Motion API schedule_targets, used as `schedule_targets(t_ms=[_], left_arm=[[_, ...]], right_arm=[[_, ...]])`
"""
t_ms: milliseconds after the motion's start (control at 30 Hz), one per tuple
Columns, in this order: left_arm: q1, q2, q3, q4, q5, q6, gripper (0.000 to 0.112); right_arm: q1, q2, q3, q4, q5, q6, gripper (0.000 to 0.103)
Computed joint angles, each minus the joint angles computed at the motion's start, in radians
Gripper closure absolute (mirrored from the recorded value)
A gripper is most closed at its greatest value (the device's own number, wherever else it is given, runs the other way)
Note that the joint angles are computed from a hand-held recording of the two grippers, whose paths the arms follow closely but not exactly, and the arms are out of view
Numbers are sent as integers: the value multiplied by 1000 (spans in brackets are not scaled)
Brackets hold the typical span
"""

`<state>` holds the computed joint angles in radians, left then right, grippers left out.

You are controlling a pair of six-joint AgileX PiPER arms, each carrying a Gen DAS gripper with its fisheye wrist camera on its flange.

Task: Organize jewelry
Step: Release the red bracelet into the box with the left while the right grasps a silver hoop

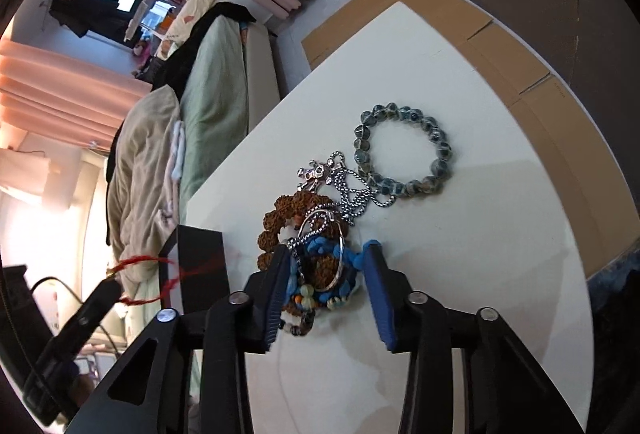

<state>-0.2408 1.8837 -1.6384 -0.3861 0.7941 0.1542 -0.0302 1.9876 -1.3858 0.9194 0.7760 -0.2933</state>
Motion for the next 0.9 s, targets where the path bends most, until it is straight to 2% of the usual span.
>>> schedule_targets(t_ms=[67,133,167,600,900], left_arm=[[18,-18,18,-10,-9,12,105],[40,-36,43,-22,-20,23,105],[50,-43,54,-31,-23,29,105],[188,-113,170,-180,-43,143,105],[270,-107,165,-261,-24,209,105]], right_arm=[[16,18,-32,-35,0,33,75],[24,29,-53,-70,4,63,94],[33,31,-64,-104,1,95,98],[102,-132,-129,-262,15,172,99],[167,-165,-236,-327,59,265,99]])
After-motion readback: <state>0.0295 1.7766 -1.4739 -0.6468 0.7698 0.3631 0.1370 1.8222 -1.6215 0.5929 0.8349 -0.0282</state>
